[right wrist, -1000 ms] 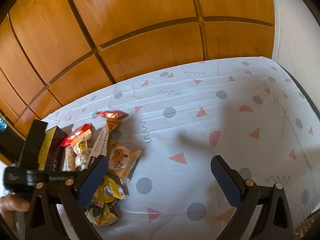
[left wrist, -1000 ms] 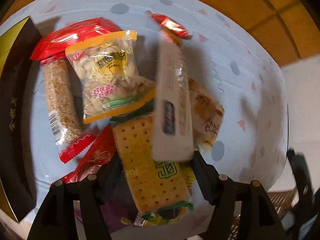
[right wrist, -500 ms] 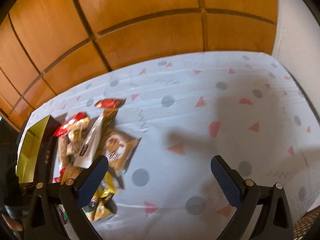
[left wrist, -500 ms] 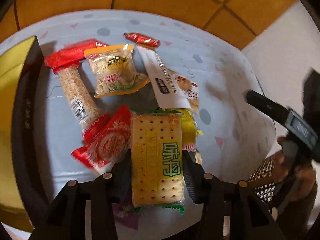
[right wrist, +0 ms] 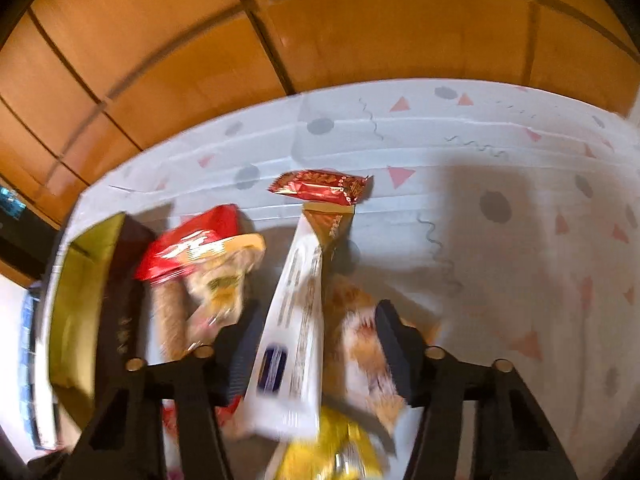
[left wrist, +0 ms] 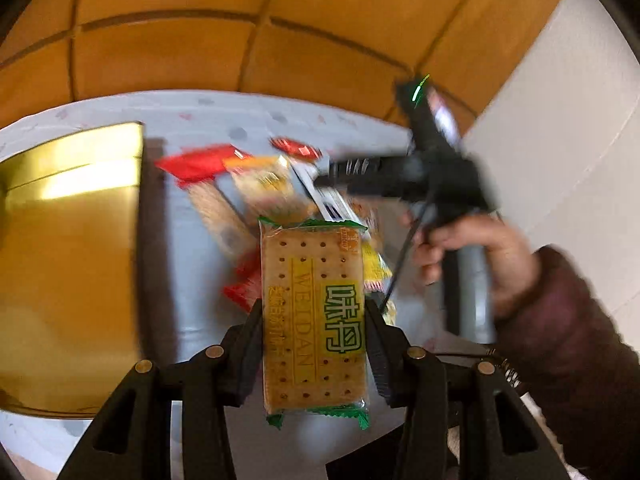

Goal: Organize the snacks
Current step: 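Place the cracker pack in the tin with the left tool while the right tool lowers the white pack in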

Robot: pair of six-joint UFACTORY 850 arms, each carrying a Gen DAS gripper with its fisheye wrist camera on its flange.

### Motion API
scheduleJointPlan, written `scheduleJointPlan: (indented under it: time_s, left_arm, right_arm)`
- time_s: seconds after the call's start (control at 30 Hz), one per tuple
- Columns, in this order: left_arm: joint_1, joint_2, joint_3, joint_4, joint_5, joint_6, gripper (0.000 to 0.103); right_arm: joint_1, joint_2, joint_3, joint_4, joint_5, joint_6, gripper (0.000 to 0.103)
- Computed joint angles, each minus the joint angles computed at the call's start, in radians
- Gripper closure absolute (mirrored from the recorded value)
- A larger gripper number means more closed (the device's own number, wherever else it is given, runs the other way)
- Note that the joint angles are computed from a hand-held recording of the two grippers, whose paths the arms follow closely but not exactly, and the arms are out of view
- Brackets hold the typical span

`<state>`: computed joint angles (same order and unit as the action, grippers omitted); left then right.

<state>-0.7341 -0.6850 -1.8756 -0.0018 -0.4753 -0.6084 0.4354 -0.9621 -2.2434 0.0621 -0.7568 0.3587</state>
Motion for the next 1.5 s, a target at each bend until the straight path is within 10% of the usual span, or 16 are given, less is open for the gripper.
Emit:
scheduleJointPlan:
  time_s: [0.23, 0.57, 0.87, 1.23, 1.5]
  left_arm:
    - [0.066, 0.093, 0.091, 0.299, -0.009, -0.321, 0.056]
    - [0.178, -0.167, -0.244, 0.228, -0.243, -0.253, 0.056]
    - [0.163, -0.181, -0.264, 0.284, -0.239, -0.338, 0.044]
    - [0.067, 0.014, 0.044, 0.480, -0.168, -0.565, 0.044]
    - [0.048, 0.126, 0.198, 0.616, -0.163, -0.779, 0.044]
  right_arm:
    - [0.008, -0.166, -0.263, -0.031, -0.148, -0.039, 0.080]
    - [0.011, -0.187, -0.301, -0.030, -0.195, -0.111, 0.077]
    - [0.017, -0.185, -0.295, -0.041, -0.170, -0.121, 0.085]
    - [0.000, 0.161, 0.227, 0.191, 0.152, -0.170, 0.087]
    - [0.061, 0.217, 0.274, 0.451, 0.175, -0.385, 0.087]
